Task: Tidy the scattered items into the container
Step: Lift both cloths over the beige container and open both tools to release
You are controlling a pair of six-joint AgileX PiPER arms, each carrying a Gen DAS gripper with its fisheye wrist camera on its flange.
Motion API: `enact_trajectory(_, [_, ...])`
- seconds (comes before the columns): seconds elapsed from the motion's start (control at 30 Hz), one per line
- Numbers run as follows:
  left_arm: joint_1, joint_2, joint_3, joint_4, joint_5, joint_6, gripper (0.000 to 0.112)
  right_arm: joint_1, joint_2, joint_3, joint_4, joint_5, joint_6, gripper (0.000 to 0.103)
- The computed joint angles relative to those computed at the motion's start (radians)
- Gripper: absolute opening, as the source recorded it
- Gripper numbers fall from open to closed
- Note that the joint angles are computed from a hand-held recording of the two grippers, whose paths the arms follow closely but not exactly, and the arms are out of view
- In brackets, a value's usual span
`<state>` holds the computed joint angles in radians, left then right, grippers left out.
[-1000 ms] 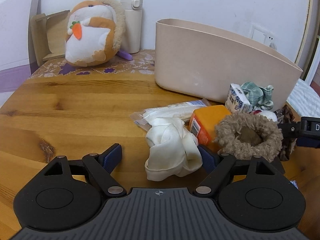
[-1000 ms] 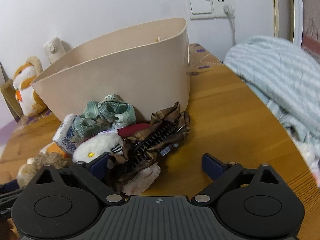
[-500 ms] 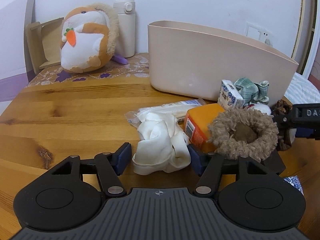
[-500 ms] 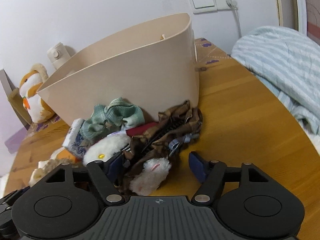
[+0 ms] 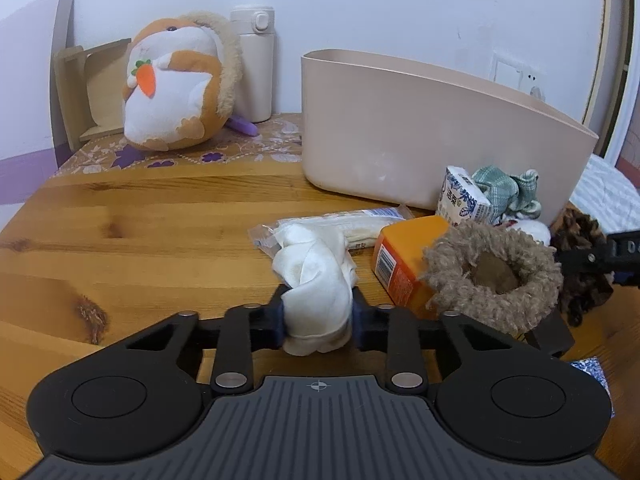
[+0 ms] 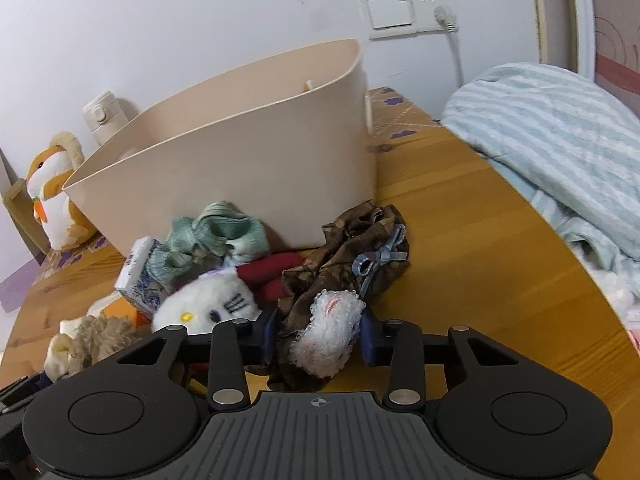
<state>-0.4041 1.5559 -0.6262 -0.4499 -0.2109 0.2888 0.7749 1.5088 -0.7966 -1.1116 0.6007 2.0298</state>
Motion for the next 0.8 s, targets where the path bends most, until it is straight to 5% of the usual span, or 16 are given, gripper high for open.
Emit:
enact_trajectory(0.17, [0.012,-0.028,0.016,0.065,0.024,-0.081,0.023,0.008,-0.067,0.059,-0.004,-0.014,0.046,0.035])
enact_trajectory(0.8, [0.006,-0.278,0.066,-0.322,0.046,0.294,0.023,0.149,-0.229,0.028,-0.044,0.200,-0.019,0.035])
